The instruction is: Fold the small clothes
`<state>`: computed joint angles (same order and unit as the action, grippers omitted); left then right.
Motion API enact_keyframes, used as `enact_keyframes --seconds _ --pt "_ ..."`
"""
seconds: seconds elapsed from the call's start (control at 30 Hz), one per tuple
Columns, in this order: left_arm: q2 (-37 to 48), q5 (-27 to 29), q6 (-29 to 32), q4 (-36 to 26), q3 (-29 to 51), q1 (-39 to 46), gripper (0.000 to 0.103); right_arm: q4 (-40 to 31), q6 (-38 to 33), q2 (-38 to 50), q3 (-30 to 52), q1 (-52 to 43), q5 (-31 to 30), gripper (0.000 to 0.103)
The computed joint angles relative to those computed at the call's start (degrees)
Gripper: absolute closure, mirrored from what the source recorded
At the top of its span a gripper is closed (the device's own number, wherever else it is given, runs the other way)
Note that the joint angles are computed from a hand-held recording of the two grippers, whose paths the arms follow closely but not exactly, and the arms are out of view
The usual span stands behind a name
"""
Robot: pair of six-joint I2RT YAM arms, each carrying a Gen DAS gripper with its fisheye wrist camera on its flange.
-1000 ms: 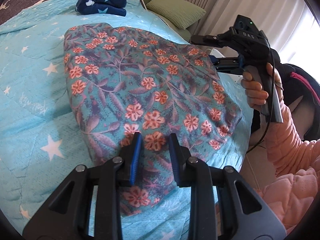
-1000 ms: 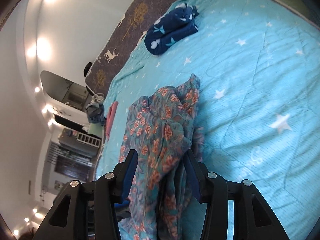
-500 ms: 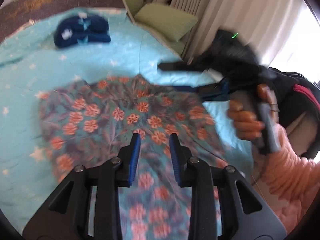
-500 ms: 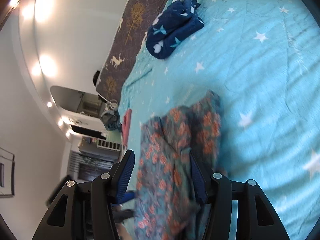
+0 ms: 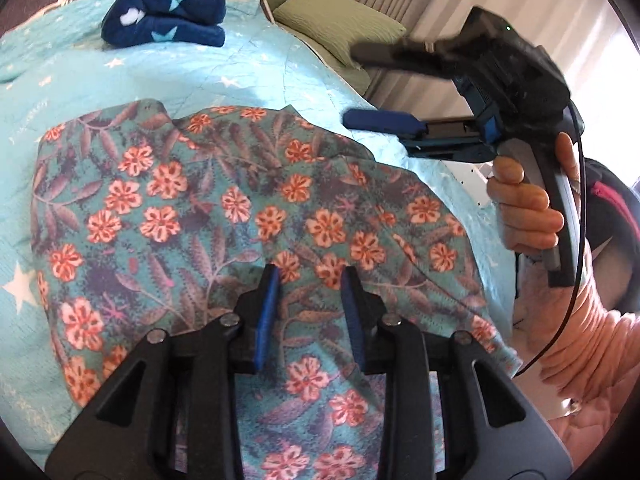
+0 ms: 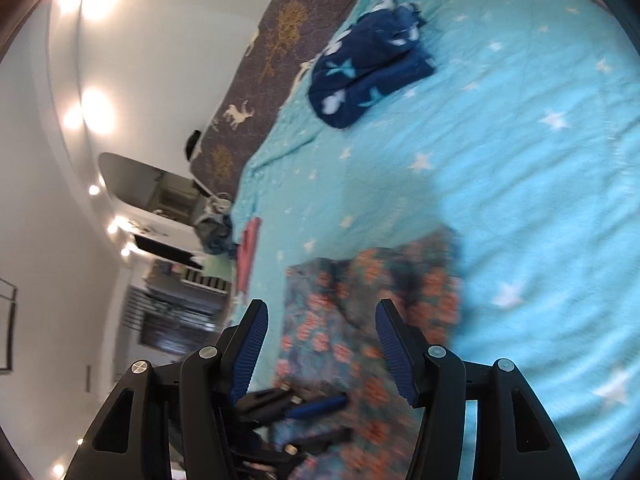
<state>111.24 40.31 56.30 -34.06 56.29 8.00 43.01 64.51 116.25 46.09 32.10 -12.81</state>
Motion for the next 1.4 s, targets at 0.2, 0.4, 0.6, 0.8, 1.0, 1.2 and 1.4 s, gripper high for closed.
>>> enact_keyframes --seconds 0.2,0.4,0.6,0.8,1.0,1.2,1.4 --pt "-1.41 0.24 -0.14 0.15 -1.29 -0.33 0.069 4.32 3.33 1.70 -5.18 -0.89 -5.14 0.045" --pt "0.31 0.26 -1.59 0.09 0.72 -1.33 0.069 12.77 8.05 11.04 2.86 -2.35 -13.99 0.043" --pt "-0.93 -0.55 -2.33 1.14 -0.43 -1.74 0.069 16.13 15.56 18.11 12.96 -5.16 -15.23 0.043" --pt "-0.82 -0.87 -2.91 0.58 0.00 -1.80 0.069 19.59 7.84 1.25 -3.87 -6.07 -2.37 0.043" --pt "-3.01 -3.72 -7.82 3.43 -0.26 -4.19 0.069 -15.09 -5.11 -13.57 -4.08 0.85 15.60 0.043" --pt "-5.85 -7.36 -10.98 8.16 -1.94 -0.95 0.069 -20.14 -12.25 -10.52 1.66 10.97 19.40 0.082" --pt "-1.85 -6.72 -10.89 11.80 -1.42 7.51 0.069 -35.39 -12.70 2.21 13.39 14.52 22.69 0.101"
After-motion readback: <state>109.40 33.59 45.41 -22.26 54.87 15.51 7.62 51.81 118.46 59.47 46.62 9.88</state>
